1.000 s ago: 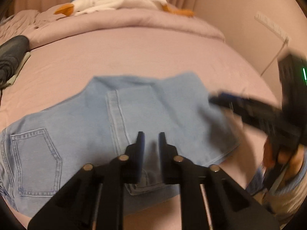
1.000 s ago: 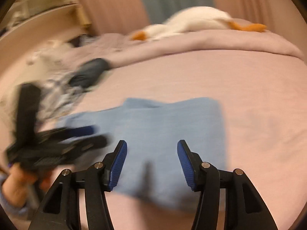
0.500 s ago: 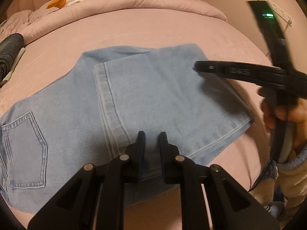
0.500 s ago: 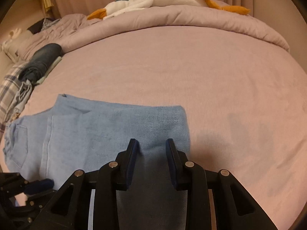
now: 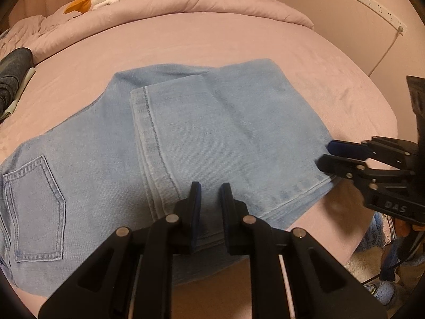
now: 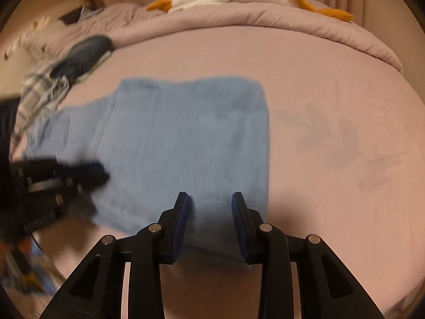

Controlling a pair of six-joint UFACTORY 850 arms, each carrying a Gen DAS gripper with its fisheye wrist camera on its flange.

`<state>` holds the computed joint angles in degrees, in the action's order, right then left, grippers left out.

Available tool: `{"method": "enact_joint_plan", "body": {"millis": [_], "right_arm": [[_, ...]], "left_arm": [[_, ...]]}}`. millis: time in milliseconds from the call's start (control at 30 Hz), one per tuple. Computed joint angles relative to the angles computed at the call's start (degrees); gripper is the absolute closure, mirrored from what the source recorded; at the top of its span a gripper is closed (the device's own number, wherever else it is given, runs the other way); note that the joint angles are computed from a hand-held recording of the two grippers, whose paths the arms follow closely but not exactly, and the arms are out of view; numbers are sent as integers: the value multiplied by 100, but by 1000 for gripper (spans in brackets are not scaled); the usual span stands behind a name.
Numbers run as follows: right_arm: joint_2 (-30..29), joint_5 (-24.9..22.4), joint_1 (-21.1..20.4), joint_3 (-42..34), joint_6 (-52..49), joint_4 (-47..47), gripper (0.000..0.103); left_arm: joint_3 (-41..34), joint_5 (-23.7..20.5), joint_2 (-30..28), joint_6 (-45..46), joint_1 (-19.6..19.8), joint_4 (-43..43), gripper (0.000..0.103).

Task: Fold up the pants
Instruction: 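Grasp the waistband with the left gripper and lift it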

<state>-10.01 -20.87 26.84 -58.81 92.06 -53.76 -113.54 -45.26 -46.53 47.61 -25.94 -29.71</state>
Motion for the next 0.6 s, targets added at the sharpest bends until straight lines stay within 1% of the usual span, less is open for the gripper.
{"method": "enact_joint_plan", "body": {"millis": [100, 133, 233, 300, 333, 367, 400, 467, 500, 533, 600], "right_arm": [[127, 55, -45, 41, -475, 519, 70], [165, 42, -46, 54, -473, 548, 70], [283, 73, 15, 184, 289, -130, 70], [157, 118, 1, 170, 101, 83, 70], [87, 115, 2, 131, -36, 212, 70], [56, 25, 39, 86, -20, 150, 70], [40, -78, 58, 10, -243, 324, 69], [50, -83, 47, -85, -694, 693, 69], [105, 18, 40, -81, -709, 666, 69], [165, 118, 50, -64, -496, 408, 68], [162, 206, 65, -114, -180, 27, 65]], "left_arm": [[14, 13, 7, 8, -1, -25, 89], [28, 19, 12, 24, 2, -49, 89], [37, -29, 12, 33, 23, -120, 88], [44, -114, 35, 2, 72, -197, 88], [72, -170, 67, 20, 120, -316, 85], [124, -238, 117, 94, 202, -551, 80], [218, -283, 190, 208, 299, -834, 75], [518, -174, 411, 328, 498, -1274, 40], [714, -87, 548, 402, 635, -1563, 39], [821, -94, 623, 439, 750, -1767, 39], [1056, -64, 787, 269, 1036, -2068, 39]]}}
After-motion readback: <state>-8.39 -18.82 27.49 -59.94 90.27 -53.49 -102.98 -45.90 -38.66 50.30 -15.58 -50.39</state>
